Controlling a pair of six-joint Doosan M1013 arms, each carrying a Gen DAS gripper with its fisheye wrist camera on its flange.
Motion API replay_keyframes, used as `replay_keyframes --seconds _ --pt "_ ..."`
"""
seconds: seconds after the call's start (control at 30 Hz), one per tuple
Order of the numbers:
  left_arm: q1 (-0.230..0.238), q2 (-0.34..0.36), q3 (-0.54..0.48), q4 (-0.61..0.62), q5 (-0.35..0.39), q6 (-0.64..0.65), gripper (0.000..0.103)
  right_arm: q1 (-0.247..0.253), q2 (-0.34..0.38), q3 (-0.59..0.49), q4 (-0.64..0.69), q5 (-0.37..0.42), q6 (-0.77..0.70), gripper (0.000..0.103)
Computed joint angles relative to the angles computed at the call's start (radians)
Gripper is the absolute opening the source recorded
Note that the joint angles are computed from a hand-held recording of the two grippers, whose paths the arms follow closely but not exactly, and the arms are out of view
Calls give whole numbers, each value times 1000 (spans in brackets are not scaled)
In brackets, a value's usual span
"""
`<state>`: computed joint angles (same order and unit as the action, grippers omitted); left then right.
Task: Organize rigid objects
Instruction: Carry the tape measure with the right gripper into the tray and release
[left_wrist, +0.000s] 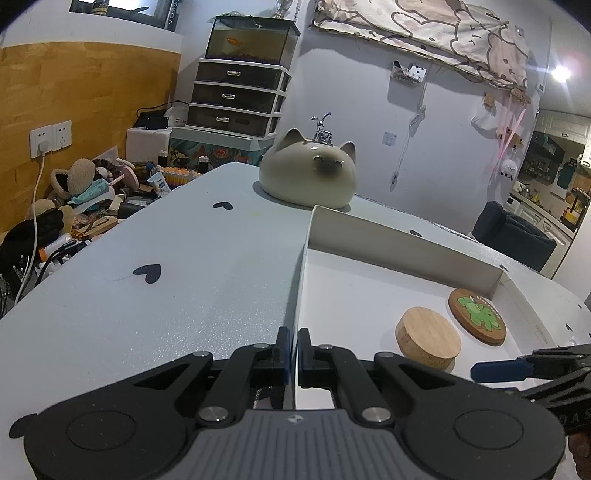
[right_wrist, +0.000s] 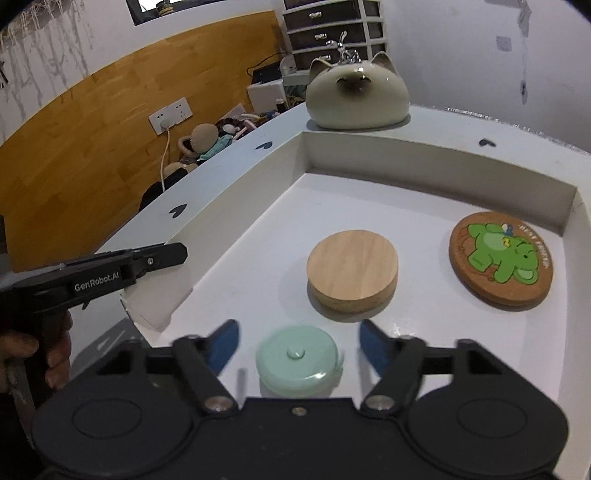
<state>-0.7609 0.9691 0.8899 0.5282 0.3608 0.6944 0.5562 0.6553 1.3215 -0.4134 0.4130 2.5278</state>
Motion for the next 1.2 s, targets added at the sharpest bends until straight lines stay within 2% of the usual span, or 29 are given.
replay_keyframes --seconds 0.27,0.37,0.5,0.6,0.77,0.87,1.03,1.2 --pt "-2 1 -3 13 5 -9 2 -3 -25 35 -20 -28 36 80" --pt "-2 1 -3 14 5 -10 2 0 -43 63 -110 -49 115 83" --pt "-2 2 -3 13 6 -8 2 4 -72 103 -289 -51 288 91" --pt "-2 2 -3 14 6 -8 2 5 -96 137 -424 -40 427 92" --pt "-2 1 -2 13 4 -9 2 10 -138 199 -652 30 674 95" --pt "-2 2 -3 16 5 -10 2 12 -165 240 -740 107 802 96" --pt "-6 4 -4 59 8 -45 2 13 -204 307 -816 207 965 96" --pt "-10 0 11 130 -2 -97 2 19 -230 357 -825 312 1044 96"
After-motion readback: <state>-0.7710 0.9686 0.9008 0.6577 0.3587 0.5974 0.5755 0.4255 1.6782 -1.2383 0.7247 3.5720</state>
